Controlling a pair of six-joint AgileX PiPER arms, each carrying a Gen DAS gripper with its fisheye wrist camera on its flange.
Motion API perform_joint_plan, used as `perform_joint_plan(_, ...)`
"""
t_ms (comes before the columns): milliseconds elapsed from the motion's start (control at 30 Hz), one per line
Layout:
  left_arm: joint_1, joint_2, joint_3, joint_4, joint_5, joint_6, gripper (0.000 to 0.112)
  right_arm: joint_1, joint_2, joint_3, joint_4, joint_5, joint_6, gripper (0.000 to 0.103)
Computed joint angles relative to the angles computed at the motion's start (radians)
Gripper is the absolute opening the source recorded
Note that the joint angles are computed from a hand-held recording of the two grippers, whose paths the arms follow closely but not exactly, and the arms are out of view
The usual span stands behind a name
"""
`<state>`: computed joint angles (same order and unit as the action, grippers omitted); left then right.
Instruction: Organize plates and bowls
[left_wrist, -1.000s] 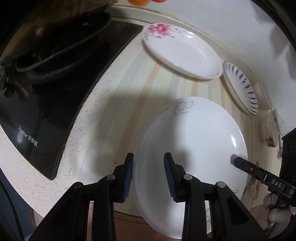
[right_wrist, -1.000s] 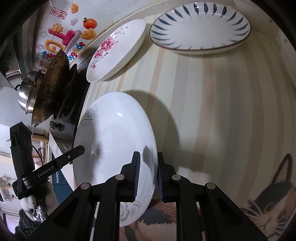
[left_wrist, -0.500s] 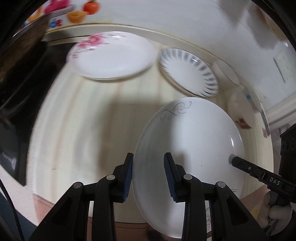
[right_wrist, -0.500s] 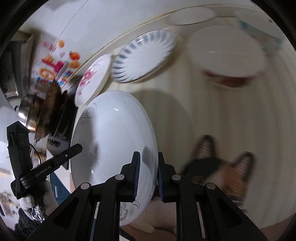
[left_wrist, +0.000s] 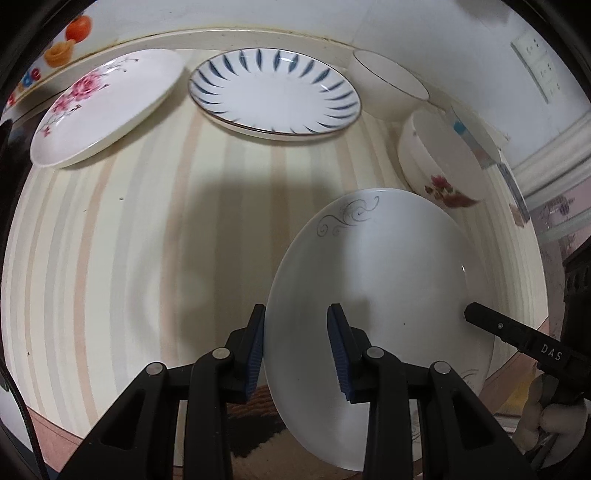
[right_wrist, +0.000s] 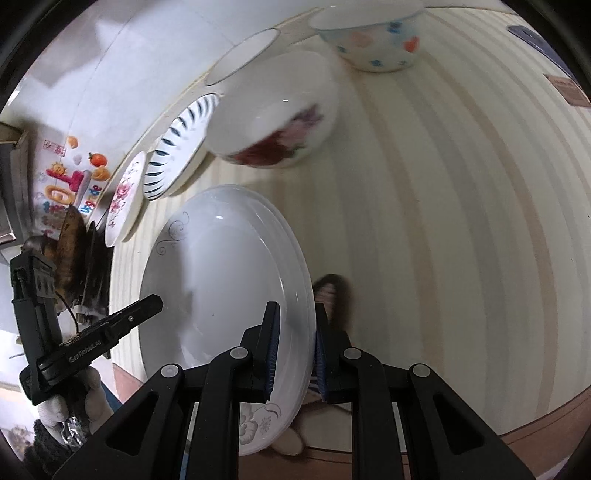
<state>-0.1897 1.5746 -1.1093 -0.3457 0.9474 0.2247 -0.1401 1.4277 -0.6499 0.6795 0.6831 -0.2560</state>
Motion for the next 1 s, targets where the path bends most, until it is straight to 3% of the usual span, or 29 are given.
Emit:
perform_joint_plan(400,-0.085,0.015,-0.014,0.110,-0.014,-0.110,0.029,-0.042,0.023,0.010,0.053,0.028,-0.097,0.021)
perform_joint_plan(500,-0.051,-0.009,-0.050,0.096,0.056,-0.111,0.030,-0.066,0.050,-0.049,0.019,0.122,-0.051,0.021)
perform_joint_plan(567,-0.009,-0.047,-0.087,0.080,0.096,-0.108,0.033,-0.107,0.015,-0.104,-0.046,0.231,-0.008,0.022)
perform_joint_plan(633,0.063,-0.084,-0.142,0.053,0.145,-0.100,0.033,-0.133,-0.044,-0.194,-0.120,0.350,0.035,0.023)
perform_joint_plan(733,0.174,-0.074,-0.245,0.034,0.198,-0.126,0.045,-0.114,-0.064,-0.366,-0.172,0.457,0.113,0.048)
perform_joint_plan(767,0.202,-0.061,-0.271,0.027,0.203,-0.133,0.045,-0.095,-0.049,-0.427,-0.165,0.469,0.134,0.055)
perform_joint_plan(833,0.262,-0.003,-0.337,0.025,0.197,-0.150,0.045,-0.045,0.018,-0.554,-0.104,0.470,0.147,0.056)
perform_joint_plan(900,0.300,0.067,-0.407,0.042,0.201,-0.181,0.045,0.030,0.134,-0.696,-0.040,0.456,0.145,0.056)
perform_joint_plan(1000,0.352,0.169,-0.483,0.058,0.175,-0.242,0.045,0.184,0.375,-0.980,-0.061,0.399,0.200,0.056)
